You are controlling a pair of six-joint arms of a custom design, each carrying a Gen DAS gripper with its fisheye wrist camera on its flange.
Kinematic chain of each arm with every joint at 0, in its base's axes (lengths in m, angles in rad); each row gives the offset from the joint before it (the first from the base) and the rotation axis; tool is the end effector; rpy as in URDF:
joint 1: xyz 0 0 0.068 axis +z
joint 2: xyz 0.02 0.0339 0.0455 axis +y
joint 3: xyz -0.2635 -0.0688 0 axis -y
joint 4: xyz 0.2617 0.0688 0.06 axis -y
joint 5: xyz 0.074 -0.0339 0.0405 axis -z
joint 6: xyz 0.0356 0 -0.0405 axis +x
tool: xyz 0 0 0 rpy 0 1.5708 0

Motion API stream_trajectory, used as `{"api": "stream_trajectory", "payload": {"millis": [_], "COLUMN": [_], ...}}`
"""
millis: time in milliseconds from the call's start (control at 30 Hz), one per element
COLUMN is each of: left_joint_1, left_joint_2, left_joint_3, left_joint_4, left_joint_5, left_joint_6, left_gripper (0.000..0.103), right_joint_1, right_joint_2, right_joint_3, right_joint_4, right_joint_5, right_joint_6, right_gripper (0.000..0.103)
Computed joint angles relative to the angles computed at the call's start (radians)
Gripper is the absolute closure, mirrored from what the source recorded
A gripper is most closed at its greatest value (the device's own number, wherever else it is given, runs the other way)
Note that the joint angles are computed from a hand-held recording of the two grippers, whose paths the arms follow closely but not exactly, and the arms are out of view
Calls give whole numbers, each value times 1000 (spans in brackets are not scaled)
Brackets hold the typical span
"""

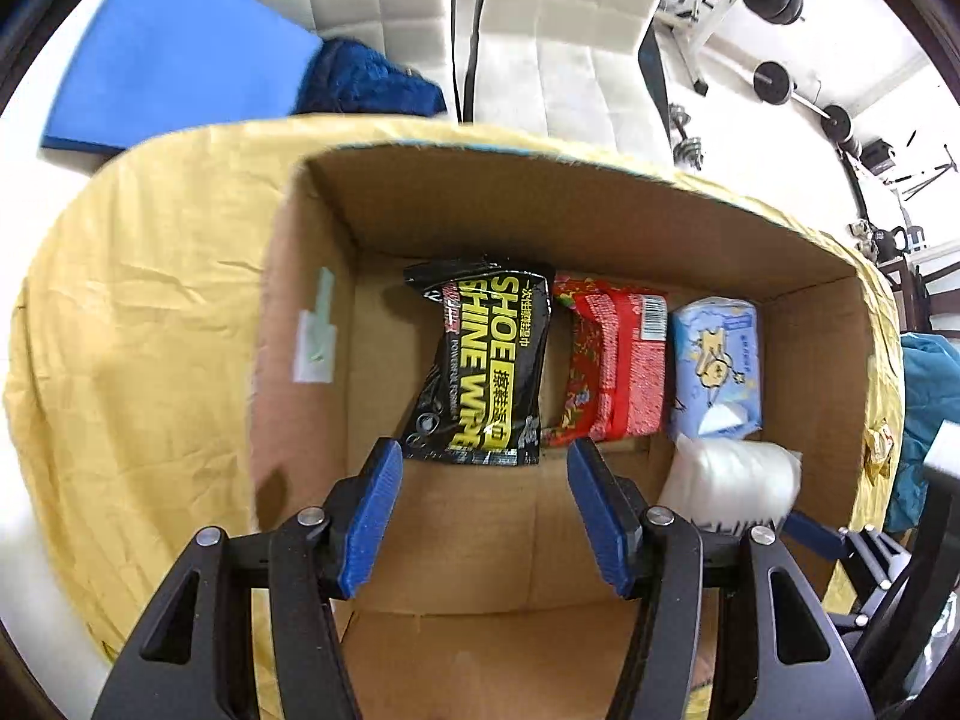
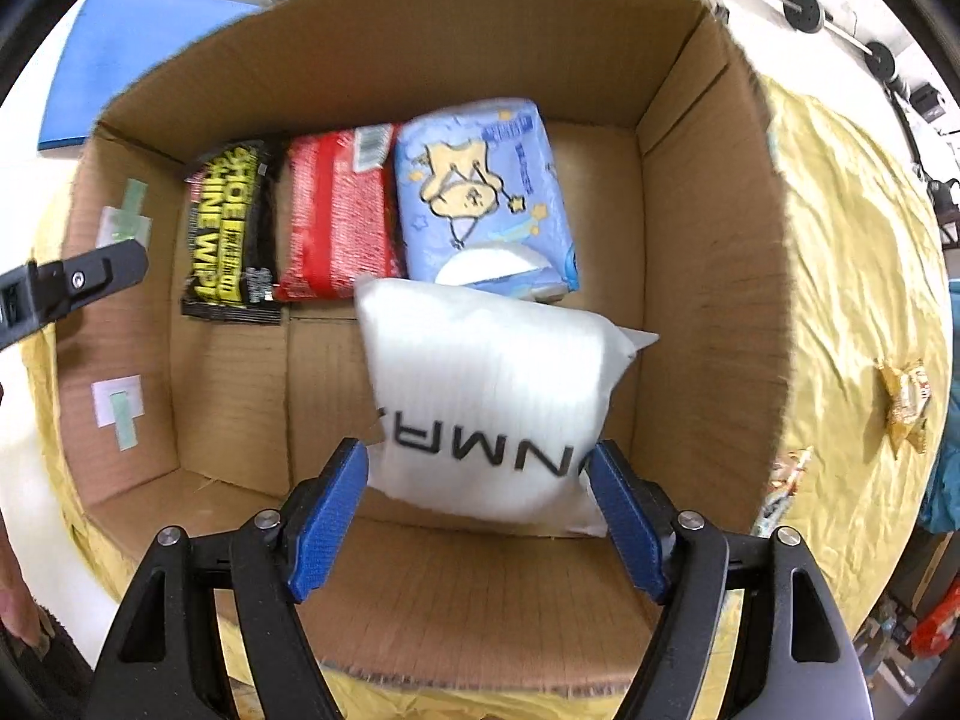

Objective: Organize soft objects
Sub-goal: 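Lift both tools out of the box toward the remaining snack bags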

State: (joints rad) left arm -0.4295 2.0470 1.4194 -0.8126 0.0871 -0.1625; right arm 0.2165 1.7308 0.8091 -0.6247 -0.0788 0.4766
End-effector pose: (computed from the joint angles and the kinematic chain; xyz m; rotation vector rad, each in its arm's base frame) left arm 0.3643 -0.1703 0.1340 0.4128 3.0084 -0.1845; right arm 0.2637 0.0609 0.0920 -0.4051 -3.1088 -0.1292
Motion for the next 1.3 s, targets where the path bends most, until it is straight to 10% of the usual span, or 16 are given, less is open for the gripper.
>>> {"api": "stream_trajectory", "payload": {"millis": [300, 1300], "left_joint_1": [-33, -265], "left_joint_2": [-301, -874], "left_joint_3": [-202, -332], "left_joint_4": [62, -184], "left_joint_5": [-79, -244], "left_joint_6": [-22, -267], "left_gripper": [8, 4], "right_joint_1": [52, 420], "right_joint_2": [-278, -894], "right_joint_3": [-35, 83], "right_joint_4": [-140, -661], "right_joint_5": [68, 299], "right_joint_6": [37, 353], "right_gripper": [6, 0]}}
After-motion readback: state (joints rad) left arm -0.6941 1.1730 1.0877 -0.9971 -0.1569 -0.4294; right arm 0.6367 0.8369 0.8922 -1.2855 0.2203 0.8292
